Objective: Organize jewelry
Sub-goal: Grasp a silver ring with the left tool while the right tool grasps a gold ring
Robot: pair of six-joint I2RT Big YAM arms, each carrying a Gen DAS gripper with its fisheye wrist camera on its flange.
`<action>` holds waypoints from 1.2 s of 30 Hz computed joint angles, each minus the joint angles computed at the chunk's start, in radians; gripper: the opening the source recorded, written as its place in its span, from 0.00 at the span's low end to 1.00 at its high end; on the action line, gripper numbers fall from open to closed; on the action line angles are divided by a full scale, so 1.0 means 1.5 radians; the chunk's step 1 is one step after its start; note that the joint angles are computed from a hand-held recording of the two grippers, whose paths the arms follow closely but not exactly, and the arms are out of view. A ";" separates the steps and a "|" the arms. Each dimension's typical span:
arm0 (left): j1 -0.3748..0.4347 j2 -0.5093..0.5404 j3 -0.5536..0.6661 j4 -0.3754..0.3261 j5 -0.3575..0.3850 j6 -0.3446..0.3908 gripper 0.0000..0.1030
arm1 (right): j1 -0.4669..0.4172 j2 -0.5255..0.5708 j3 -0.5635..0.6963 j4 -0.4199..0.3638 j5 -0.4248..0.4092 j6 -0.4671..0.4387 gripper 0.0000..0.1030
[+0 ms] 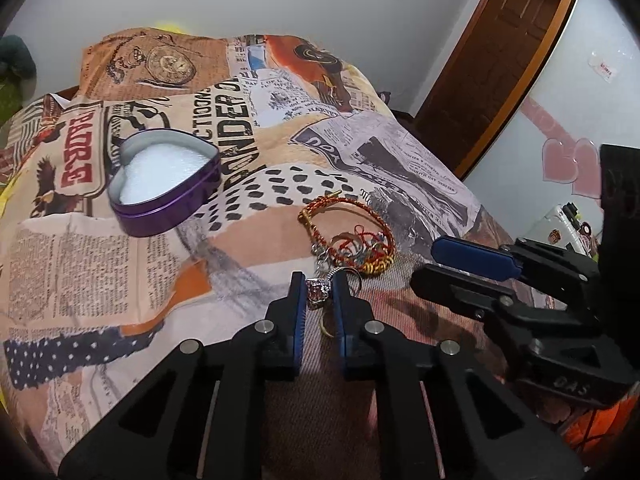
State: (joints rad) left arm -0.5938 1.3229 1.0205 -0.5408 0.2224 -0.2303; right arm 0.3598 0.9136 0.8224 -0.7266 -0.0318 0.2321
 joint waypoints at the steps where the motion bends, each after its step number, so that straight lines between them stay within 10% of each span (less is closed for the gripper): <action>1: 0.002 -0.006 -0.004 -0.001 0.000 0.000 0.11 | 0.003 0.001 0.001 -0.001 0.000 0.000 0.30; 36: 0.057 -0.082 -0.071 0.022 -0.045 0.006 0.11 | 0.067 0.141 0.079 -0.040 0.031 -0.042 0.16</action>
State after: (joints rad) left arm -0.5081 1.1995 0.9143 -0.5075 0.1555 -0.2211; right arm 0.4603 1.1246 0.9407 -0.7860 0.0142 0.1685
